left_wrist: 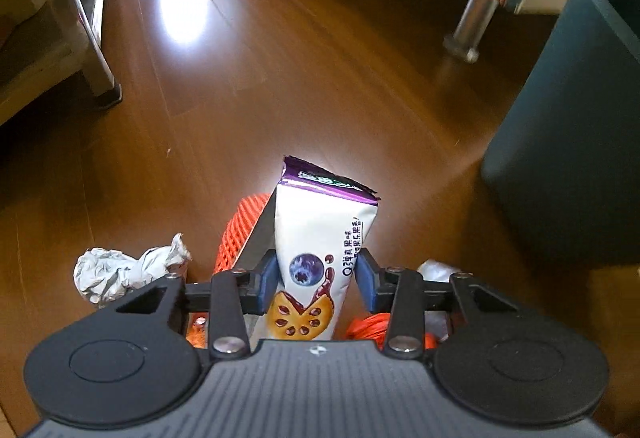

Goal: Collect trash
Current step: 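Grasp the white cookie box with the left tool and lift it, then carry the cookie box into the wastebasket and open the left tool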

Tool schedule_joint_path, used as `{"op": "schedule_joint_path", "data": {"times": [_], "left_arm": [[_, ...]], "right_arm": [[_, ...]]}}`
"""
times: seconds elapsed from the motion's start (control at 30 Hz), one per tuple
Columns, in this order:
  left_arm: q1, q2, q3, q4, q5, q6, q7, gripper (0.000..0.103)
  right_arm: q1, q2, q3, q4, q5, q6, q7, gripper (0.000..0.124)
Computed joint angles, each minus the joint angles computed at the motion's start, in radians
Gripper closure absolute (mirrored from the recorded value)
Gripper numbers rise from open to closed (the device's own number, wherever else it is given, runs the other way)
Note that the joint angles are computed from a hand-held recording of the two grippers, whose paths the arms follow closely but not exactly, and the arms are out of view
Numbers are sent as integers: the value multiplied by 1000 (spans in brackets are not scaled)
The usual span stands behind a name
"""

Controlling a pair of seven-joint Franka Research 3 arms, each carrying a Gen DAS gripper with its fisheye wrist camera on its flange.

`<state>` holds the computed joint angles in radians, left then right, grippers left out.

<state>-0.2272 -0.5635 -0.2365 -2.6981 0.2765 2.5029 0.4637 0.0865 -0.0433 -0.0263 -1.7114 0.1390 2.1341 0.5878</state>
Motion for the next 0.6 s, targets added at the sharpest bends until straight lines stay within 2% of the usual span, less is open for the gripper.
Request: {"op": "schedule_joint_path", "data": {"times": [0.17,0.27,0.4,0.5,0.6], "left_arm": [[-11,-31,17,66,-26,34,11,64],[-3,-57,-7,142,9,37,32,64],[16,-80,-30,256,67,88,64,63],[10,-22,-33,355,84,137,119,63],[-33,93,-13,452,43,169,203,63]], "right_arm": [[9,9,7,5,-1,13,-38,123],[11,12,7,13,-1,5,-50,123],[11,9,6,7,-5,7,-75,123],[11,5,6,1,-4,10,-83,123],[13,-1,7,-3,-11,5,-80,123]]}}
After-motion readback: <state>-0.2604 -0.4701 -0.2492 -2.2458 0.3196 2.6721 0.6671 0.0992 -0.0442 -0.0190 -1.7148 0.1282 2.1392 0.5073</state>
